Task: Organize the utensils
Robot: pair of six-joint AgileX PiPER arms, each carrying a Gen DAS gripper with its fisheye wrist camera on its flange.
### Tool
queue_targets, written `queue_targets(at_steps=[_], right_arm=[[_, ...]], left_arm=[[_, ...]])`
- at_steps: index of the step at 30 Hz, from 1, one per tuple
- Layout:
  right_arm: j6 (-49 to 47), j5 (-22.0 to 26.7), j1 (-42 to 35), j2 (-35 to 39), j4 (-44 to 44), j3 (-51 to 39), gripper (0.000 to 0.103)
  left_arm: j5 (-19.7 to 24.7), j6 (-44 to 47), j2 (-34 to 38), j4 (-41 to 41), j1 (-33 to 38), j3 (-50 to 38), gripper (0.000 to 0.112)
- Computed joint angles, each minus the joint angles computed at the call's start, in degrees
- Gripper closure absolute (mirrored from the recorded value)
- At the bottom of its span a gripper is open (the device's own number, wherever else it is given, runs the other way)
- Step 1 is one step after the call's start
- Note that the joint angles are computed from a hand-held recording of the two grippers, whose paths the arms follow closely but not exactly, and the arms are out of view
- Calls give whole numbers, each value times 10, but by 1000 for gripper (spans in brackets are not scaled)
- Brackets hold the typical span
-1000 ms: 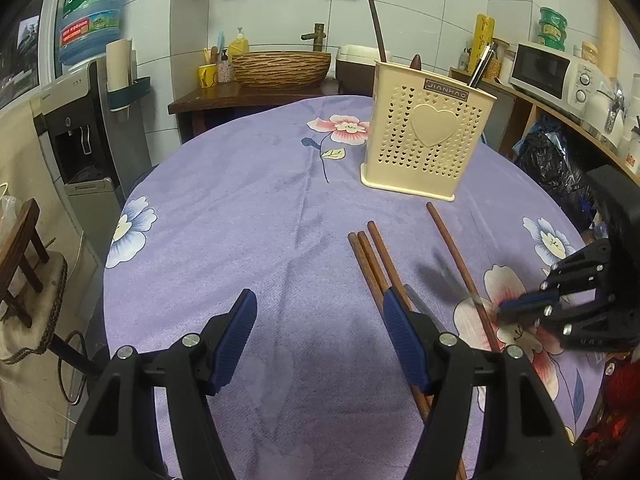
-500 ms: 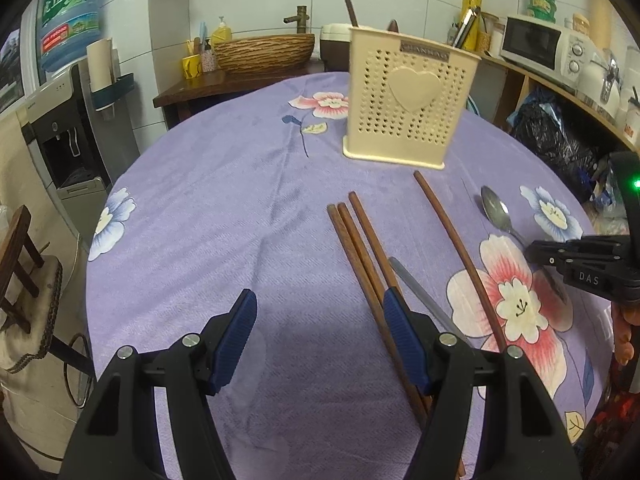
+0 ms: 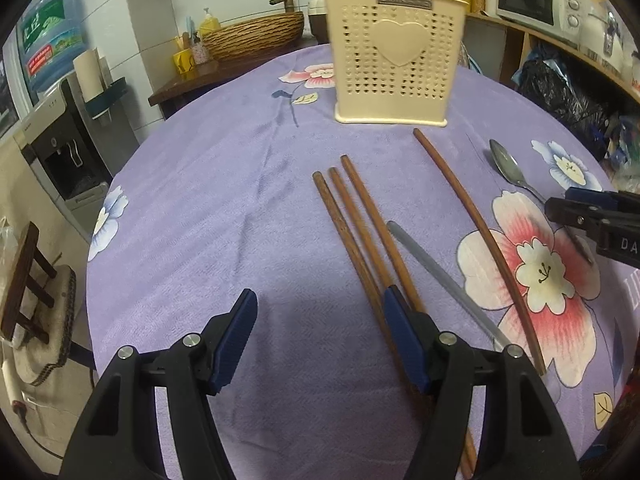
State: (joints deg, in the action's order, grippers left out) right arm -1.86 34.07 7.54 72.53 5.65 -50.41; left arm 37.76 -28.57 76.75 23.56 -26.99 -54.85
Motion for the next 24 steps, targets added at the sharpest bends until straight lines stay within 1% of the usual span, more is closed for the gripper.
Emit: queue_targets(at_steps=[2,3,5,6,7,8,9,12,13,14,16,18,20,21,23,24], right_arm=[[3,-3,-3,-6,-2,4,50],[-8,-4,-8,-6,10,4,50],[-32,-10,-13,-8,29,6,50],[-33,-12,-14,-7,29,6,49],[-33,-14,-14,-6,29,4,47],[-42,-15,-16,-3,37,3,46],[-54,-18,-20,-2,47,2,44],[-52,-26,-21,2,40,-1,40],[-53,-26,-23,5,38,-3,40],[-43,-26,-22,9,27,-6,40],[-31,-26,-24,13,19,-9,40],[-49,-26,-33,17,42,-10,40],[-56,-26,-37,17,53,-9,39],[-61,-26,-38,17,57,-9,39],[-63,-24,-35,17,58,-9,38],[-59,-25,-33,18,53,-9,37]], left_arm=[[10,-7,2,7,16,-2,48],[1,12,1,-13,30,0,48],[-17,69,-8,-91,65,2,48],[-19,76,-11,-102,70,0,48],[-19,67,-11,-91,65,-4,44],[-13,37,-7,-62,53,-10,39],[-7,22,-3,-49,46,-17,29],[-8,-7,1,-32,33,-26,26],[-8,-22,3,-23,28,-28,22],[-7,-42,8,-10,25,-31,20],[5,-74,28,18,16,-46,22],[13,-56,42,-3,22,-59,24],[30,-72,57,13,14,-67,30],[34,-66,61,7,16,-68,35],[26,-55,57,-14,23,-61,36],[30,-67,58,-4,20,-61,35]])
